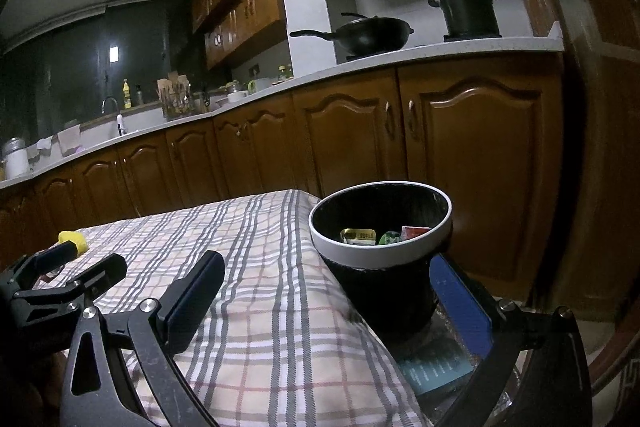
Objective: Collect trash
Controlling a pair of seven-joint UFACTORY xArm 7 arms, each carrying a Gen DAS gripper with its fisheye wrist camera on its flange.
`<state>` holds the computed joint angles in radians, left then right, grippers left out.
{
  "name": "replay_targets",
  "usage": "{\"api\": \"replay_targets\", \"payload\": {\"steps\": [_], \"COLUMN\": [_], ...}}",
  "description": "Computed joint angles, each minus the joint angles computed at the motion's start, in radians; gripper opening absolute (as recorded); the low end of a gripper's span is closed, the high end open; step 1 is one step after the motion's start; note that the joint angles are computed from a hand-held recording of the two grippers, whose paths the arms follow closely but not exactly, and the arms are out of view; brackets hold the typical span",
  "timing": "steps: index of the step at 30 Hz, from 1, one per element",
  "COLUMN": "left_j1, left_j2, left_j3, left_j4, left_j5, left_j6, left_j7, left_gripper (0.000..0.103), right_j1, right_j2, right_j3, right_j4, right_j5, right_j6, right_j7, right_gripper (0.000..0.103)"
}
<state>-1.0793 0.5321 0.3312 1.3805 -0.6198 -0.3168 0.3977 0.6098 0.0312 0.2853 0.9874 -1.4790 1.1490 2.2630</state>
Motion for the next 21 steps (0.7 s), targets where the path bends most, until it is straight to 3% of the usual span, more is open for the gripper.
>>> {"api": "replay_targets", "payload": {"steps": [21], "left_j1": [0.050], "left_j2": [-0.019], "left_j3": [-0.076], "left_j4": [-0.009], "left_j5": [-0.005], "left_j6": [-0.025], "left_j7": [0.024], "left_gripper": [0.103], "right_j1": [0.010], "right_j2": [0.001], "right_j3": [0.003], "right_j4": [0.010], "right_j5": [-0.029], "right_j6": [0.016], "right_j7": [0.005], "right_gripper": [0.103]}}
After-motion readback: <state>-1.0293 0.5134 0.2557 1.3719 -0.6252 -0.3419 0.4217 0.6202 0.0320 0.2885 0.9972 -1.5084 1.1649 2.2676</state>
